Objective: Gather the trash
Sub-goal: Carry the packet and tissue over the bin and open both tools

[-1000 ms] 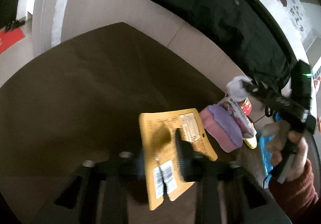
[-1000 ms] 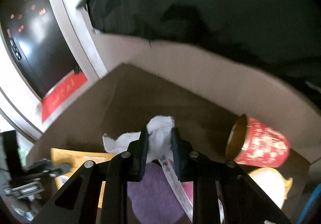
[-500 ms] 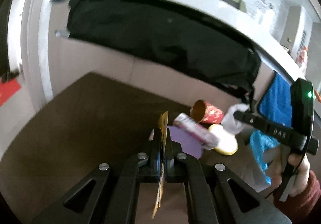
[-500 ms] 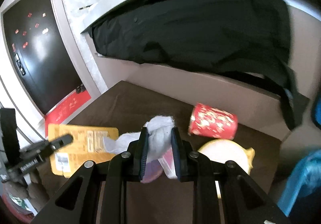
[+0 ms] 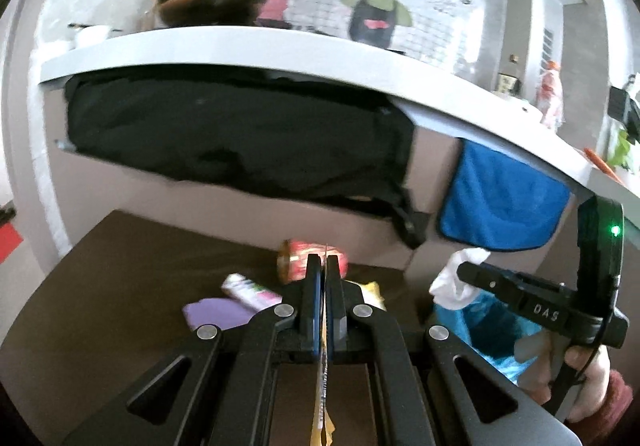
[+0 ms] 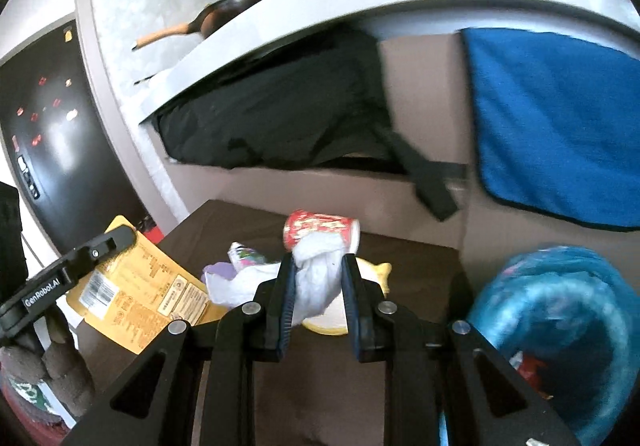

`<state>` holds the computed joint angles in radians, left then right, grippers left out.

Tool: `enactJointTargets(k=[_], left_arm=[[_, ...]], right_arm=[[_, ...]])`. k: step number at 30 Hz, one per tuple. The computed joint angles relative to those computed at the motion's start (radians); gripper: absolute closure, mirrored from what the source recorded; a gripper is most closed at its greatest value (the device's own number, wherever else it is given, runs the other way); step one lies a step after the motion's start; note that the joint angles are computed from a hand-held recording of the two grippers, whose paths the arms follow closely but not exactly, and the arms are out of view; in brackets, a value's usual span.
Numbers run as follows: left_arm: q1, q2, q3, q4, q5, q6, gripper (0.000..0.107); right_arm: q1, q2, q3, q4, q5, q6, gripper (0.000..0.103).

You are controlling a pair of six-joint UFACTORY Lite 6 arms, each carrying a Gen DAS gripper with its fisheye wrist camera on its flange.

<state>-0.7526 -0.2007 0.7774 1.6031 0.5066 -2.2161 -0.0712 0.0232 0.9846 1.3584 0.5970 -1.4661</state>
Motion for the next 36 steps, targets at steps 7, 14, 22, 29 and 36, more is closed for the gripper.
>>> enactJointTargets(k=[7, 14, 22, 29, 36], left_arm=[[-0.099, 0.21, 0.253, -0.07, 0.033, 0.104, 0.106], [-0.151, 0.399, 0.493, -0.123, 0.017, 0.194, 0.106], [-0.186, 0.724, 0.923, -0.246, -0.038, 0.347, 0.106], [-0.205, 1.018, 1.317, -0.486, -0.062, 0.596, 0.106], [-0.195, 1.277, 1.618, -0.788, -0.065, 0.867, 0.106]], right_arm=[[-0.216, -0.031, -0.022, -0.006, 0.114, -0.071, 0.083], [-0.399, 0.01, 0.023, -0.021, 0.189, -0.113, 0.083], [-0.571, 0.078, 0.093, -0.039, 0.234, -0.16, 0.083], [-0.688, 0.15, 0.147, -0.045, 0.255, -0.203, 0.083], [-0.75, 0.227, 0.192, -0.044, 0.264, -0.229, 0.083]])
